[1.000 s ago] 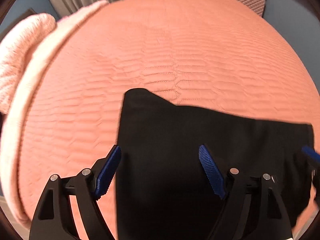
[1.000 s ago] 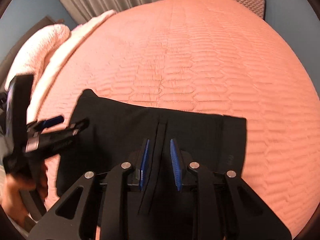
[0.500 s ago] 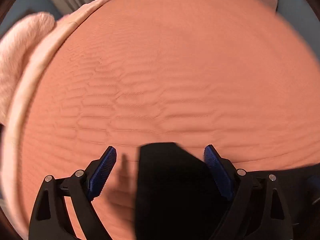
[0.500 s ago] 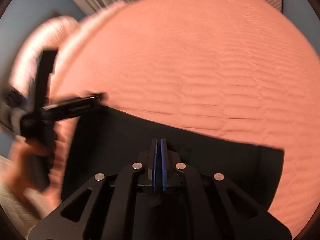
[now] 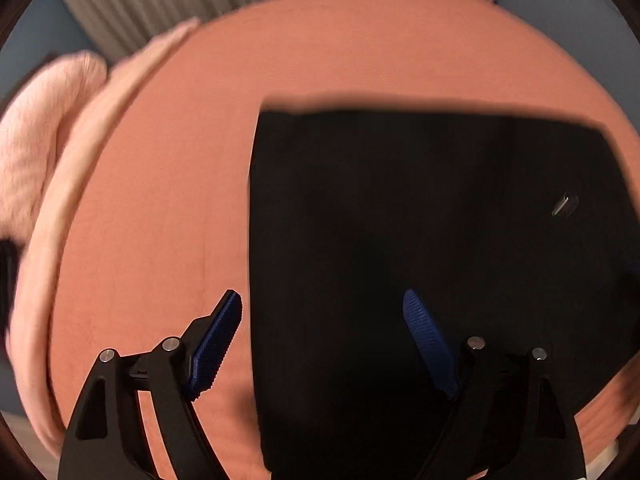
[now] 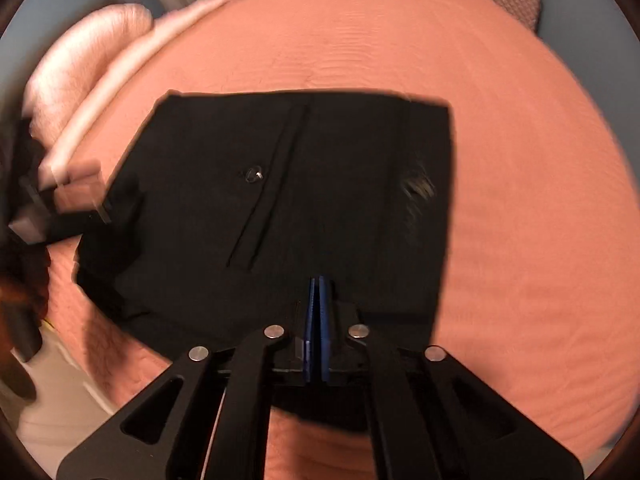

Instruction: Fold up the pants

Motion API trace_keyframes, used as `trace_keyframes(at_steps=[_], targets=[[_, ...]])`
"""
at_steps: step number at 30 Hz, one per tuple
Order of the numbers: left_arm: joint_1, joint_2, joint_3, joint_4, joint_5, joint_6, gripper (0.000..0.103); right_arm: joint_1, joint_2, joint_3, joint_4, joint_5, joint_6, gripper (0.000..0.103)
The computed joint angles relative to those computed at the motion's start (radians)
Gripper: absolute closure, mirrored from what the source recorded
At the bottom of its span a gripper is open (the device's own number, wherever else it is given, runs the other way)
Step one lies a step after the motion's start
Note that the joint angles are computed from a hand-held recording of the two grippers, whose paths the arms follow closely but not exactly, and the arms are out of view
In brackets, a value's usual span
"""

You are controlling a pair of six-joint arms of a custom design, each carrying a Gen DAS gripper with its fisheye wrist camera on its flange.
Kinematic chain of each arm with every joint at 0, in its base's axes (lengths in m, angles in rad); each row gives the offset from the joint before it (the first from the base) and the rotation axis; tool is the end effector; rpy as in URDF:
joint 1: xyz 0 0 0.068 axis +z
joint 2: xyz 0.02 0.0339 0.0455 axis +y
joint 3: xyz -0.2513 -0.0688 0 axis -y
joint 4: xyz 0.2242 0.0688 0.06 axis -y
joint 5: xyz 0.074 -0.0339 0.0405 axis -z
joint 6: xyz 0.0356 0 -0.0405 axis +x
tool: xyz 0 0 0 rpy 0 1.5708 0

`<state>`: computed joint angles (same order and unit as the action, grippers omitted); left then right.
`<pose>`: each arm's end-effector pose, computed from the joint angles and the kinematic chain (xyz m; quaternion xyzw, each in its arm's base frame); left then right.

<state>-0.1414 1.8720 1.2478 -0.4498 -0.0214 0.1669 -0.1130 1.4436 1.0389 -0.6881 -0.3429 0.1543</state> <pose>0.3603 -0.0505 0.1748 0.1462 0.9582 0.0135 0.2457 0.2669 -0.0182 0.2342 0.0875 0.9542 0.1705 0.2298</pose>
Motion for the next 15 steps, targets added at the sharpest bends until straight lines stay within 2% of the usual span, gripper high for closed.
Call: trace_keyframes(at_steps=[1, 2, 3, 5, 7, 9, 10, 11, 12, 13, 14, 15], targets=[[0.055, -0.01, -0.011, -0.008, 0.076, -0.057, 0.018, -0.018, -0.03, 0.017, -0.052, 0.022, 0.014, 0.103], [0.086, -0.012, 0.025, -0.083, 0.083, -0.112, 0.025, -0.001, -0.103, 0.033, -0.109, 0.119, 0.012, 0.097], [0.094, -0.039, 0.035, -0.124, 0.05, -0.139, 0.028, 0.015, -0.151, 0.042, -0.142, 0.151, -0.004, 0.096], [0.102, -0.189, -0.053, -0.099, 0.06, -0.138, 0.027, 0.017, -0.215, 0.035, -0.197, 0.098, -0.013, 0.096], [0.07, -0.283, -0.131, -0.094, 0.065, -0.141, 0.025, 0.045, -0.242, -0.056, -0.174, 0.058, -0.014, 0.096], [0.003, -0.292, -0.203, -0.105, 0.051, -0.126, 0.025, 0.122, -0.178, -0.137, -0.09, 0.139, -0.02, 0.1], [-0.027, -0.273, -0.231, -0.094, 0.017, -0.118, 0.021, 0.095, -0.184, -0.192, -0.054, 0.125, -0.026, 0.103], [-0.042, -0.291, -0.31, -0.018, -0.029, -0.099, 0.017, 0.018, -0.229, -0.239, -0.051, 0.06, -0.003, 0.103], [-0.027, -0.317, -0.343, 0.002, -0.031, -0.102, 0.015, -0.048, -0.259, -0.235, -0.106, 0.033, -0.009, 0.103], [0.002, -0.328, -0.336, -0.035, -0.016, -0.117, 0.015, -0.062, -0.29, -0.218, -0.153, 0.057, -0.007, 0.103], [0.034, -0.345, -0.326, -0.08, -0.006, -0.139, 0.022, -0.035, -0.337, -0.19, -0.211, 0.161, 0.004, 0.096], [0.06, -0.381, -0.329, -0.112, -0.031, -0.165, 0.022, 0.008, -0.394, -0.164, -0.252, 0.218, -0.005, 0.097]])
